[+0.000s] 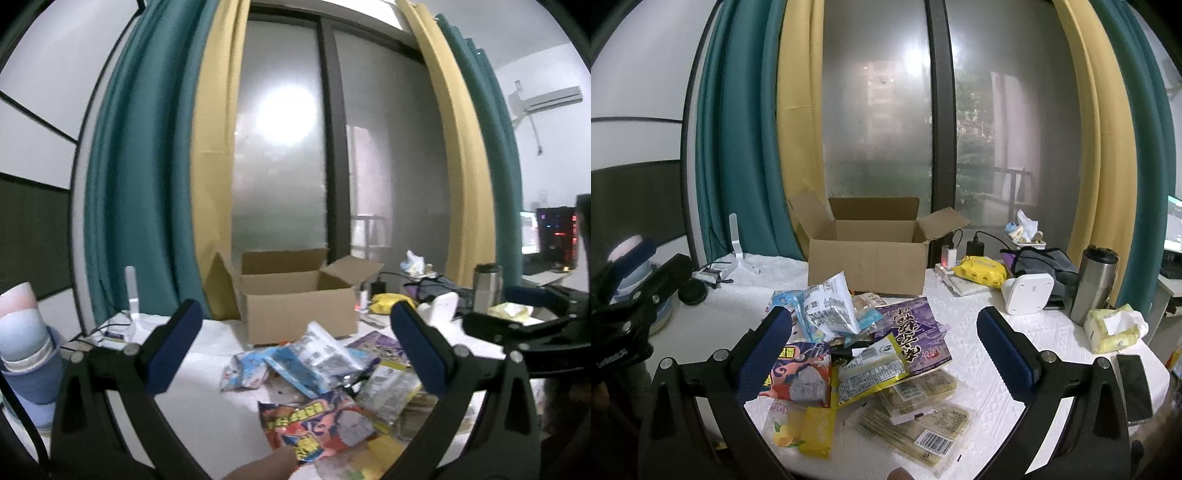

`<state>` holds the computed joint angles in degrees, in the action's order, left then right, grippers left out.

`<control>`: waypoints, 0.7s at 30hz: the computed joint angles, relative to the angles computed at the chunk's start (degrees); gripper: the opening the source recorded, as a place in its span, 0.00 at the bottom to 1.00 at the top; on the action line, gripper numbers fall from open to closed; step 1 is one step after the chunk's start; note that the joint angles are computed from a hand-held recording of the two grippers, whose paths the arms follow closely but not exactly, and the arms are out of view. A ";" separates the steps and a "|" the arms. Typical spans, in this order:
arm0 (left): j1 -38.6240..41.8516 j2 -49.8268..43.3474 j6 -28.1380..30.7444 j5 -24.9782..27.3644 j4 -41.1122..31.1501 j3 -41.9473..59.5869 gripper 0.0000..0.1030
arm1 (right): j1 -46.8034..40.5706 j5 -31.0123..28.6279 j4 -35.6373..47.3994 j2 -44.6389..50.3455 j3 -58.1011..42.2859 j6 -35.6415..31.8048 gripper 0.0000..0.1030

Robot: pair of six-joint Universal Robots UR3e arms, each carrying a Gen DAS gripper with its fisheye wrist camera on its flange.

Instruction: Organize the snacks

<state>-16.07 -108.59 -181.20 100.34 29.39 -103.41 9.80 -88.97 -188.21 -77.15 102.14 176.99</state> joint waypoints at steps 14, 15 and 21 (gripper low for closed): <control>-1.19 -0.85 -1.17 3.10 2.07 -0.57 1.00 | -0.43 0.35 -0.57 -0.12 0.47 0.11 1.00; -1.03 -0.73 -1.21 2.88 2.01 -0.70 1.00 | -0.38 0.26 -0.50 -0.04 0.36 0.13 1.00; -1.37 -0.99 -1.24 3.32 2.39 -0.84 1.00 | -0.29 0.18 -0.39 -0.06 0.35 0.22 1.00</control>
